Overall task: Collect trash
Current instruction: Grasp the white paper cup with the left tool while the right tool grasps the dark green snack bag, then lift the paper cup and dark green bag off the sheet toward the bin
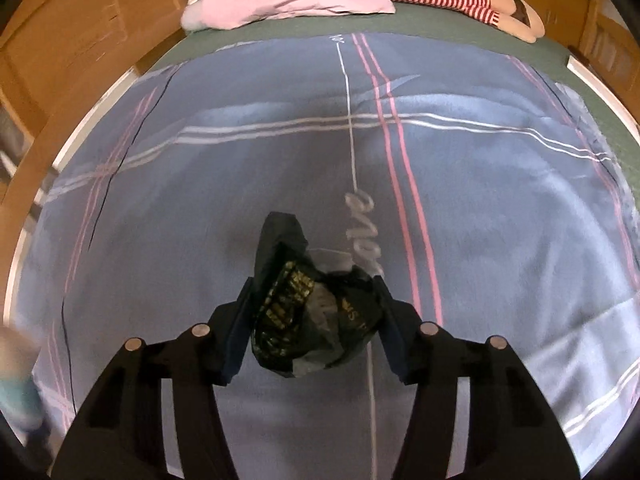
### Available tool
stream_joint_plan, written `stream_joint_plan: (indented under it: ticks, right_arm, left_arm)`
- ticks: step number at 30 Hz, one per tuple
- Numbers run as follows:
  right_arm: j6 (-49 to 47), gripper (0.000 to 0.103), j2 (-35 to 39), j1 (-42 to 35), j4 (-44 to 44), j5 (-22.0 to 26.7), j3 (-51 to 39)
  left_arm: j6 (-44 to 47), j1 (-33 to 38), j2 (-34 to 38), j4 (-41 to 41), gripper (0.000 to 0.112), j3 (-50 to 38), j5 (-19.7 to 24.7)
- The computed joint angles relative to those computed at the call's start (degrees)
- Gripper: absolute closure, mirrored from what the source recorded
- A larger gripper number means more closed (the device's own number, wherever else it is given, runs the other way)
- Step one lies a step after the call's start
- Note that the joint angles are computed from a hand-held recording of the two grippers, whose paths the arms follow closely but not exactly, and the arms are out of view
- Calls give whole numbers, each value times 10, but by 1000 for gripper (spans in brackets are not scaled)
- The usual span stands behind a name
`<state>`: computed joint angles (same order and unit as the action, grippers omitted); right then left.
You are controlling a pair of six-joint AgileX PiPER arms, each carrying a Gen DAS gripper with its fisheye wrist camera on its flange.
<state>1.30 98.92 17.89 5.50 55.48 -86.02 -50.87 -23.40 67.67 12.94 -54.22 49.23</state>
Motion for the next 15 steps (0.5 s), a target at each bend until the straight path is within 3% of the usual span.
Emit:
stream_joint_plan:
  ticks: [4, 8, 15]
  right_arm:
    - [-24, 47, -51, -21, 21, 34, 34]
    - [-71, 47, -122, -66, 59, 83, 77]
    - [-110, 47, -221, -116, 69, 92, 159]
  left_arm:
    - [26, 6, 3, -33, 40, 16, -23]
    - [-12, -32, 14, 23, 40, 12, -9]
    - [-72, -105, 53, 118, 40, -16, 37]
